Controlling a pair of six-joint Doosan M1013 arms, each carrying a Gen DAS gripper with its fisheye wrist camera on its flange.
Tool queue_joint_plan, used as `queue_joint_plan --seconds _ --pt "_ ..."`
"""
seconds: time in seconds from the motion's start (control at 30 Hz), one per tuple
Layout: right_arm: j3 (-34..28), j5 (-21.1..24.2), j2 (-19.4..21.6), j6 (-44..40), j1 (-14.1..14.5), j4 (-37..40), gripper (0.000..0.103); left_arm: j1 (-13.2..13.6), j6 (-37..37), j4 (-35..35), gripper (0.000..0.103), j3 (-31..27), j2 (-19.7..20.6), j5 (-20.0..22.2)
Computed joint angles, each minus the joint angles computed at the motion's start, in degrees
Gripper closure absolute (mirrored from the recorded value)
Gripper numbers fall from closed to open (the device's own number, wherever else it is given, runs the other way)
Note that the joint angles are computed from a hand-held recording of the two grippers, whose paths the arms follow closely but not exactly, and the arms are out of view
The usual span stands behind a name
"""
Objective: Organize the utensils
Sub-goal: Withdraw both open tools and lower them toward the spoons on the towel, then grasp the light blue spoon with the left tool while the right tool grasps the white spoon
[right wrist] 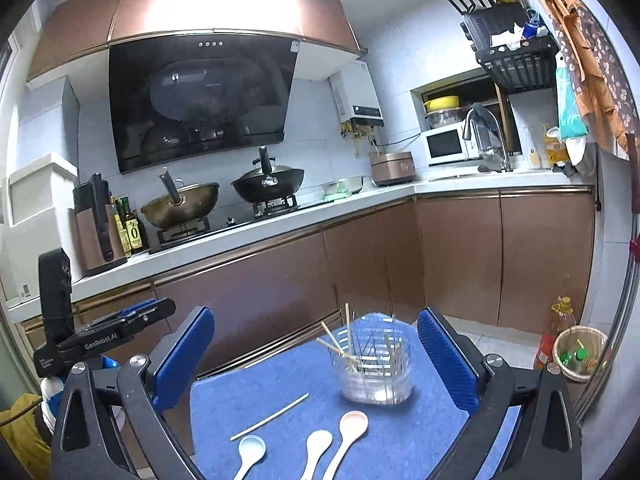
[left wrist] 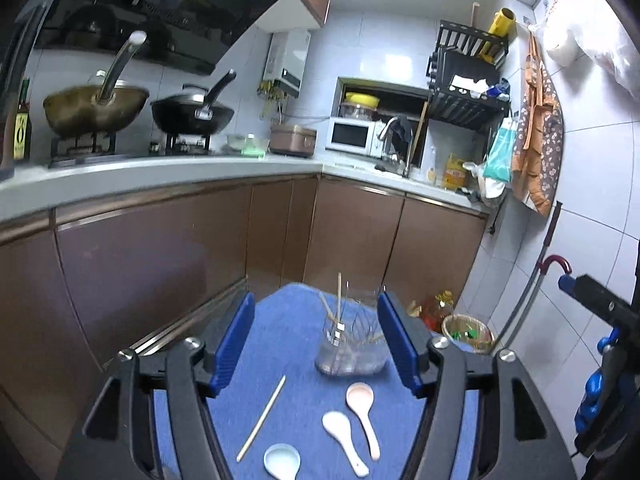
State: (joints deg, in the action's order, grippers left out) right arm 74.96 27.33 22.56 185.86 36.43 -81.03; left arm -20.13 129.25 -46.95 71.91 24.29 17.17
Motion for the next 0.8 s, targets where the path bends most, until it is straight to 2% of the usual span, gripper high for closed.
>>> queue_joint_plan --seconds 0.17,0.3,0.47,0.57,0.67,0.8 --pt "1.26 0.19 -0.71 -1.42 0.3 3.06 0.003 1.09 -0.76 0.61 0.041 2.34 -0.45 2.29" --pt "1.85 -0.03 -0.93 -2.75 0.17 6.42 0.008 1.63 -4.31 5.77 0.041 4.0 -0.43 2.72" --pt "2.11 -1.56 -0.68 -7.52 -0.63 14.42 0.027 3.48 -4.62 3.57 0.041 3.83 1.01 9.2" --pt "1.48 -2.62 0.01 -13.44 -1.32 22.16 0.035 4.21 -5.36 3.35 0.041 3.44 2.19 12.51" --pt "0.6 -4.65 1.11 -23.18 -2.49 34.25 0.043 5.07 -6.7 2.22 0.041 2.33 4.04 17.52" --pt "-0.98 -5.34 3.12 -35.71 -3.63 48.95 0.046 5.69 -8.45 1.14 0.042 1.1 6.07 21.87"
